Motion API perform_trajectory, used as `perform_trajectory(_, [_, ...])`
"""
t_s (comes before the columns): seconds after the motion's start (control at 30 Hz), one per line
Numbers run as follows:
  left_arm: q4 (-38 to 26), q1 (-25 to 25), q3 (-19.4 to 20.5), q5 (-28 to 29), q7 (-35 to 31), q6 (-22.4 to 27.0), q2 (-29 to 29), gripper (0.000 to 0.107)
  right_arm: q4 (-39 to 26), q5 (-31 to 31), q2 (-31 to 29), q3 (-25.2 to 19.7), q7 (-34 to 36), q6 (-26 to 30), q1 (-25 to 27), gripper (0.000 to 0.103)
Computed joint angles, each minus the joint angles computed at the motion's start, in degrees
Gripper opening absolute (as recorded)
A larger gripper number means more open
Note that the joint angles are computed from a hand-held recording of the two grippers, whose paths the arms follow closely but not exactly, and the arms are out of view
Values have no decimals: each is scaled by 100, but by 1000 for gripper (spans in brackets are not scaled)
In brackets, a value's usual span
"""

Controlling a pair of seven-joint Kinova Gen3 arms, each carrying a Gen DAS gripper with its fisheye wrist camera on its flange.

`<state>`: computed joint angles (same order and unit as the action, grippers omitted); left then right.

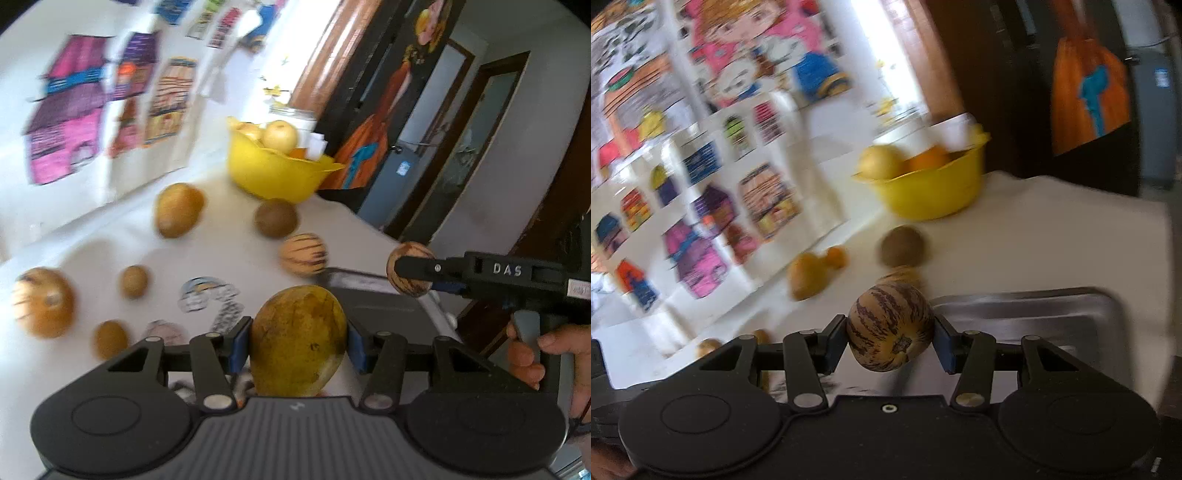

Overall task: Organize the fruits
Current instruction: 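Carry the mango and melon onto the metal tray and open both tools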

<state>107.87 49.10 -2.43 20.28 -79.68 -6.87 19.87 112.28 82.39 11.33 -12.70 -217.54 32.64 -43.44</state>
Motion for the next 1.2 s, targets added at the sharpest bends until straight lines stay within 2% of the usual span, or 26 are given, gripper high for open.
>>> perform_trajectory(0.1, [-348,-123,295,-117,40,-95,276,56,184,-83,-117,28,-36,307,16,51])
perform_trajectory(0.13, [-488,-282,517,-229,80,-102,386,56,260,-27,-133,38,-113,331,52,51])
perform_trajectory(0.2, [-792,-647,999,-499,191,-3,613,56,440,174,-161,67,-441,223,191,51])
perform_trajectory(0.27, [-1075,-750,1183,-660,297,74,840,56,569,190,-194,75,-697,67,366,51])
perform_trajectory(0.57, [-1938,-261,749,-908,540,382,1532,56,646,45,1,115,-698,-38,643,51])
perform_trajectory(0.67, [-2160,50,379,-955,635,624,1643,56,590,17,105,159,-636,-117,665,51])
perform_trajectory(0.77, [-2291,160,259,-1044,766,734,1729,56,482,-71,203,215,-507,-126,647,51])
perform_trajectory(0.93, [-2373,558,-270,-1184,1073,901,1768,56,350,-199,314,291,-258,-71,590,51])
perform_trajectory(1.0, [-2428,574,-304,-1301,1208,1021,1790,56,308,-291,353,322,-137,-55,556,51])
perform_trajectory(1.1, [-2438,412,-90,-1398,1281,1034,1814,57,349,-185,358,371,-219,-85,510,52])
perform_trajectory(1.2, [-2443,473,-159,-1480,1423,1051,1810,57,335,-220,362,374,-83,-70,505,52])
